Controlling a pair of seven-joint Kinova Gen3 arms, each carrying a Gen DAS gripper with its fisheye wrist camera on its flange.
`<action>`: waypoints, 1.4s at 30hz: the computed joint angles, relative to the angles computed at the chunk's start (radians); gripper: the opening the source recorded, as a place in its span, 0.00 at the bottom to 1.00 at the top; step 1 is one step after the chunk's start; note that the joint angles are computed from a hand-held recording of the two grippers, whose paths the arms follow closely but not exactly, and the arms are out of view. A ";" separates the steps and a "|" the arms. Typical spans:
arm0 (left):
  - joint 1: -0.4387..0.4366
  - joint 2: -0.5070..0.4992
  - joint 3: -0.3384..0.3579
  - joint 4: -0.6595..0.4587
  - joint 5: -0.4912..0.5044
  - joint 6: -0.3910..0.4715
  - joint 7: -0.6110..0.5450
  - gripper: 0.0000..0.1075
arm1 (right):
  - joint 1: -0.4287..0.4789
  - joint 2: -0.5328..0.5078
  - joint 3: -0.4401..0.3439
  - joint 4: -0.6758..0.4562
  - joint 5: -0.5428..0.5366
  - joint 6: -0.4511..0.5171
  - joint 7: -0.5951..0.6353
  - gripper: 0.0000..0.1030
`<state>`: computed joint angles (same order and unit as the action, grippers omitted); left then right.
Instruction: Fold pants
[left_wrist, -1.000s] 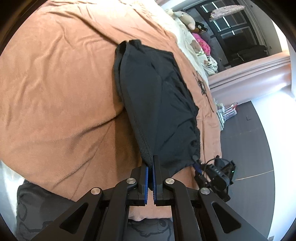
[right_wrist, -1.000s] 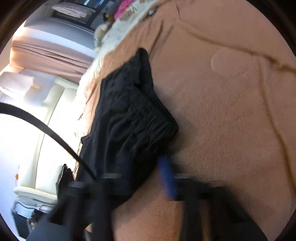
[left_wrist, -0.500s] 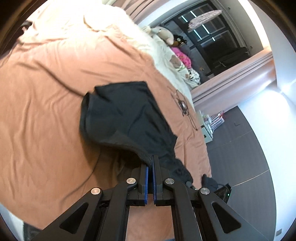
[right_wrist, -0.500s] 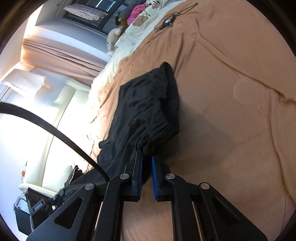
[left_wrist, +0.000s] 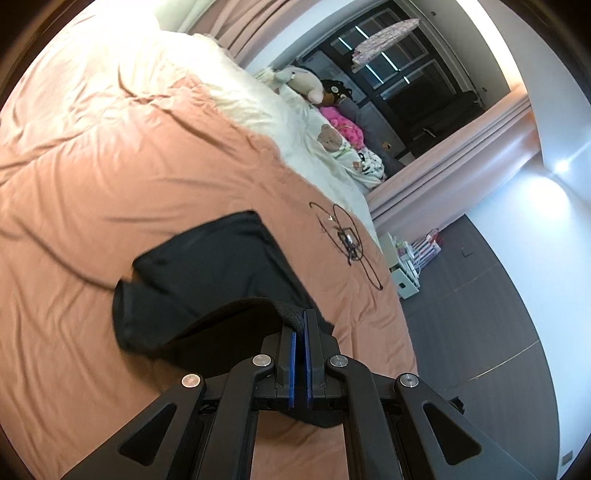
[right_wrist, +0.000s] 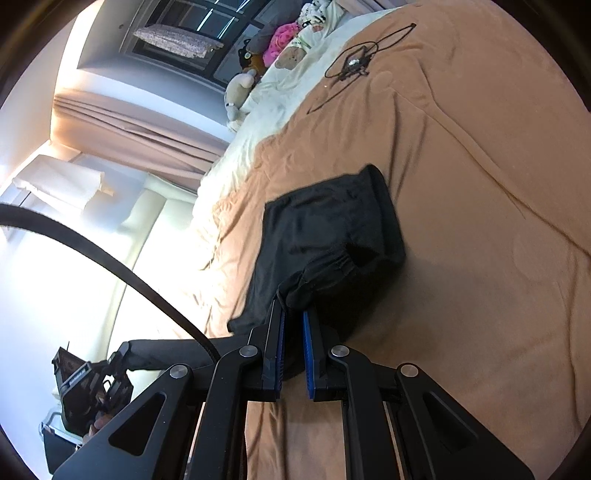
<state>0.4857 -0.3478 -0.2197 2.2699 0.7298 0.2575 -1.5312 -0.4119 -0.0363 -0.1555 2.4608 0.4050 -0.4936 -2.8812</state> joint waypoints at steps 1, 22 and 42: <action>0.027 0.029 -0.033 -0.025 0.011 -0.003 -0.027 0.03 | 0.002 0.009 0.005 -0.016 0.013 0.004 -0.008 0.06; -0.162 0.560 -0.015 -0.487 0.067 0.211 -0.186 0.03 | 0.218 0.277 -0.122 -0.352 0.213 0.123 -0.122 0.07; -0.153 0.805 0.012 -0.765 -0.484 0.332 0.092 0.58 | 0.205 0.217 -0.154 -0.444 0.034 0.413 0.212 0.80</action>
